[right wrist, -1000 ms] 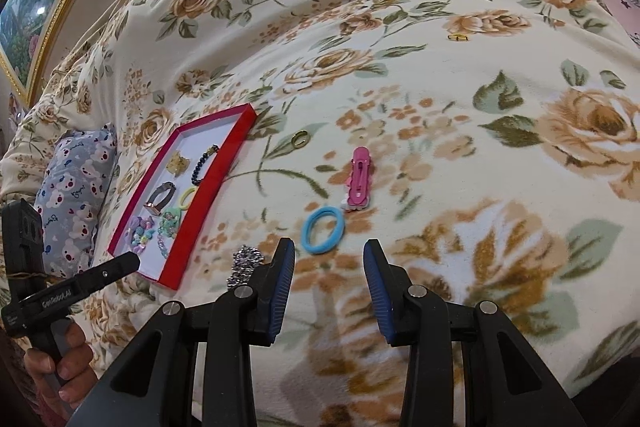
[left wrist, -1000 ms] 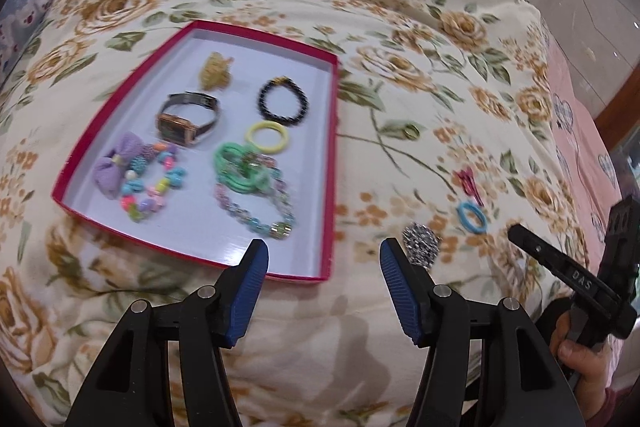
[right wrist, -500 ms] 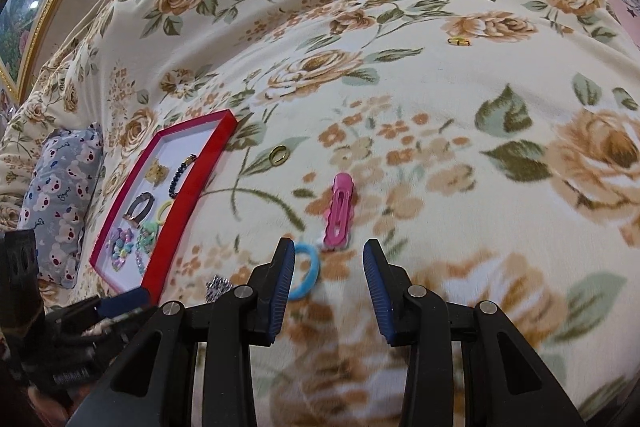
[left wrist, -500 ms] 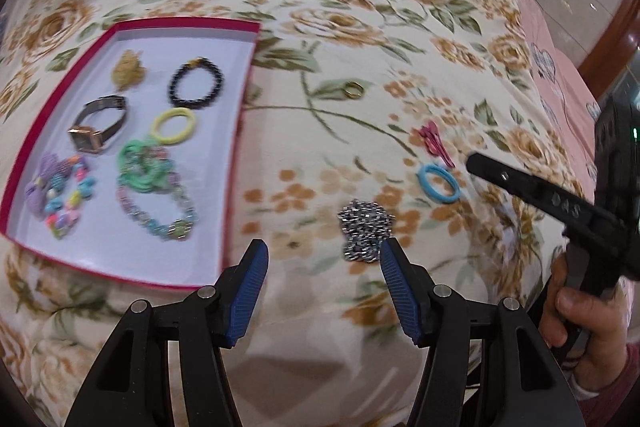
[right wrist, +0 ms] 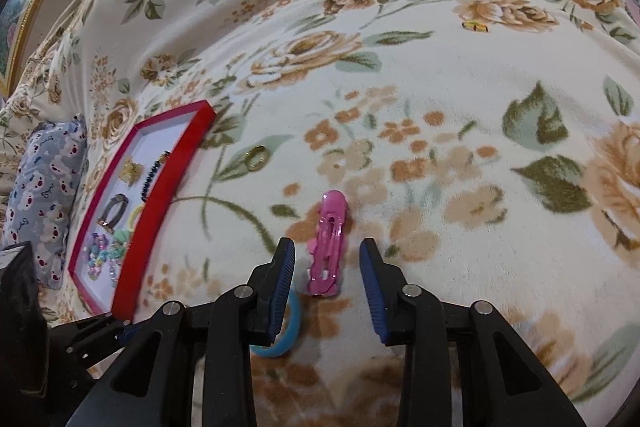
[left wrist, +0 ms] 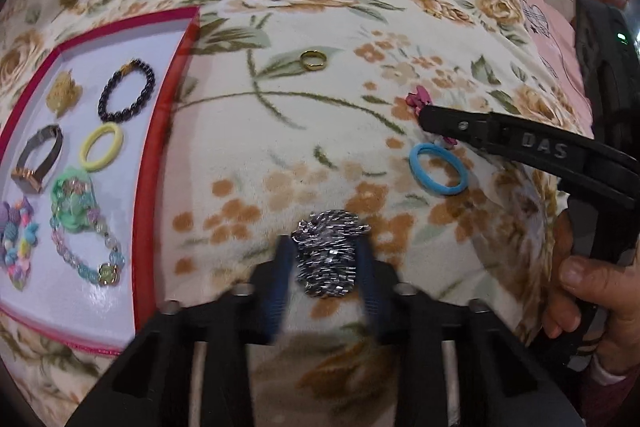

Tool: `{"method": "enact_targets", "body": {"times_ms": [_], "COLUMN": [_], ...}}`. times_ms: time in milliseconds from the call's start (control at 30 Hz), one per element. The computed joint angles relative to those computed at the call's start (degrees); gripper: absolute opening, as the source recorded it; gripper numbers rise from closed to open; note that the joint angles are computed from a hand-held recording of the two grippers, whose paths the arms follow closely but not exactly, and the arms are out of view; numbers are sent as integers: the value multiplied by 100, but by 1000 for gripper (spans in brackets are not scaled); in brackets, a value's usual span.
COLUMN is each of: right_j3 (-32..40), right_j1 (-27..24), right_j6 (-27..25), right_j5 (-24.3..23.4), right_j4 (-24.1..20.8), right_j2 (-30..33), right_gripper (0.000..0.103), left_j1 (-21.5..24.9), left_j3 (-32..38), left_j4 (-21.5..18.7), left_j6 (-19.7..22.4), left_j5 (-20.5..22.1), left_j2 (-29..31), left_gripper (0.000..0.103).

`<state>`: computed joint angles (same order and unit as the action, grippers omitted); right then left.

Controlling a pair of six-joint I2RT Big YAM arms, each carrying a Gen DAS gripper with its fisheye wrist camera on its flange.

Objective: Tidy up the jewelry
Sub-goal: 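Grasp the silver chain bracelet with the left tool while the right tool grasps the pink hair clip, then carry the chain bracelet and pink clip into the red box and release both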

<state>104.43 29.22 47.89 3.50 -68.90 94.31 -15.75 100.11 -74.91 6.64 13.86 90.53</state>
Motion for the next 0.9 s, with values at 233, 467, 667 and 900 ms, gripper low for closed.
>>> {"method": "enact_targets", "body": {"times_ms": [233, 467, 667, 900], "right_j3": [35, 124, 290, 522], "right_j1": [34, 134, 277, 477], "right_j6": [-102, -131, -87, -74], "right_j5": [145, 211, 165, 48], "right_j4": [-3, 122, 210, 258], "right_j2": [2, -154, -210, -109], "right_gripper": [18, 18, 18, 18], "left_j1": [92, 255, 467, 774], "left_j3": [-29, -6, 29, -29], "left_j4": [80, 160, 196, 207], "left_j6": [-36, -83, -150, -221], "left_j5": [215, 483, 701, 829], "left_j2": [-64, -257, -449, -725], "left_gripper": [17, 16, 16, 16]}}
